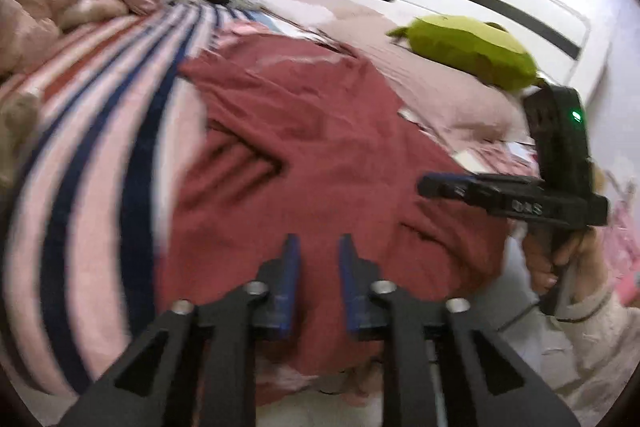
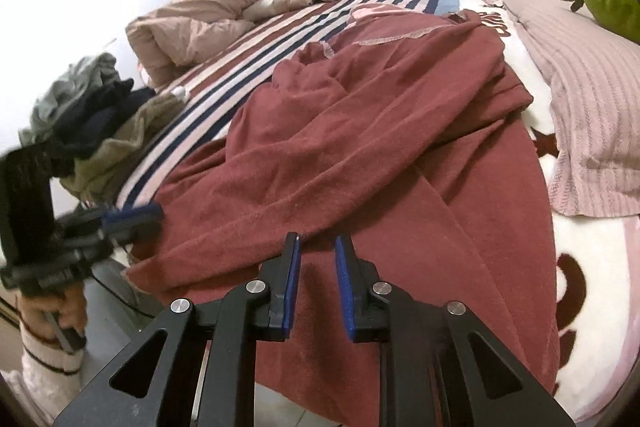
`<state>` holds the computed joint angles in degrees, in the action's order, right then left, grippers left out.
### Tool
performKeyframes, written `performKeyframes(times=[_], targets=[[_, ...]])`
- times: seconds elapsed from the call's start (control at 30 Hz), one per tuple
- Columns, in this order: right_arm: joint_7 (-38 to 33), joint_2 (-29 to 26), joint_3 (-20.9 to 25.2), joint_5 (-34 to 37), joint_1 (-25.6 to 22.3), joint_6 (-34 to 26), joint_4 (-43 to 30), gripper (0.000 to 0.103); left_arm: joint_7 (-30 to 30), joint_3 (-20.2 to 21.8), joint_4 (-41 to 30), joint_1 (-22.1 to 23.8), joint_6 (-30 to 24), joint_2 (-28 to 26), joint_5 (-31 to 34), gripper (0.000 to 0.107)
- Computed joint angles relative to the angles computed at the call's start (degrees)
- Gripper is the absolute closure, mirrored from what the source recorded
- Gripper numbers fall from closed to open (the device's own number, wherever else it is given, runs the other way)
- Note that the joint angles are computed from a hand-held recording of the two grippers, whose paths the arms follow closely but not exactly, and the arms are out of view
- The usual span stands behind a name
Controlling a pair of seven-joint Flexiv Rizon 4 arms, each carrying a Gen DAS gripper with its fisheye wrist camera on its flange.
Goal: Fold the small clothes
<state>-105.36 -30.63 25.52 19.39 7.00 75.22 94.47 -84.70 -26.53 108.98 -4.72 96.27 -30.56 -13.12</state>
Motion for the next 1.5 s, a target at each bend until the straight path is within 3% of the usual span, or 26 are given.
performKeyframes(times=[0.03, 0.13, 0.23, 0.5, 0.67, 0.73, 0.8, 0.9, 1.03, 1.07, 1.13, 1.2, 1.3, 1.37, 1.5], targets=[[-0.25, -0.07, 0.45, 0.47, -0.42, -0.09, -0.19, 0.090, 0.86, -3.09, -0.46, 1.79, -0.13, -1.28, 0.07, 0.102], [-1.04, -0.12, 1.48, 1.89, -1.24, -0.02, -0.43, 0.090, 1.76, -5.05, -1.70, 2.21, -1.74, -2.77, 0.14, 0.102], [-2.52, -0.07, 2.57, 3.69, -2.54, -0.22, -0.38, 0.090, 3.96, -9.71, -2.40, 4.48, -3.39, -4.72, -0.35, 0.102], [-6.55, -0.13, 4.37, 9.08, -4.72, -0.58, -1.25, 0.089, 6.66, -10.09, -3.50, 2.61, -5.93, -5.20, -3.79, 0.101], [-12.84, -1.66, 7.73, 13.40, -6.14, -1.59, -4.64, 0.088, 6.29, -10.09, -2.56, 2.69, -2.85, -3.71, -4.42, 0.089], [-13.72, -2.44, 7.36, 13.93, -5.16, -3.10, -6.25, 0.088, 4.45, -5.98, -2.53, 0.19, -2.25, -2.05, -4.24, 0.082], [-13.27, -3.01, 5.78, 13.38, -3.19, -4.76, -7.26, 0.088, 2.02, 0.93, -2.46, -4.18, -2.29, 0.05, -4.00, 0.071], [-7.65, -3.32, -0.33, 8.86, 2.22, -5.75, -6.58, 0.088, -2.27, 11.35, -1.93, -10.60, -2.23, 2.00, -3.49, 0.055], [-8.77, -3.38, 2.05, 10.71, -0.85, -6.78, -6.36, 0.089, -7.64, 19.69, -0.19, -14.74, -1.45, 3.36, -2.70, 0.039], [-9.57, -2.62, 2.49, 11.61, -1.78, -6.50, -5.91, 0.086, -8.90, 21.69, 0.19, -15.73, -1.33, 3.61, -2.38, 0.034], [-10.32, -0.40, 1.83, 12.84, -2.53, -3.37, -3.80, 0.060, -10.28, 22.73, 1.30, -15.61, -0.86, 4.19, -1.70, 0.028], [-9.07, 1.94, -0.13, 12.58, -2.94, -1.12, -1.43, 0.050, -10.23, 20.40, 2.69, -12.92, -0.24, 4.73, -1.22, 0.024], [-5.99, 4.44, -3.11, 10.61, -4.05, -1.94, 1.22, 0.048, -8.08, 12.66, 4.76, -5.61, 0.19, 4.89, -0.85, 0.022], [-8.62, 5.15, -1.54, 12.35, -7.96, -6.01, 1.37, 0.046, -7.29, 8.20, 5.51, -1.69, 0.47, 4.21, -1.13, 0.022], [-15.31, 6.50, -1.15, 16.75, -11.12, -13.26, 1.73, 0.046, -5.80, -3.83, 6.05, 7.44, 3.50, 1.06, 0.88, 0.022]])
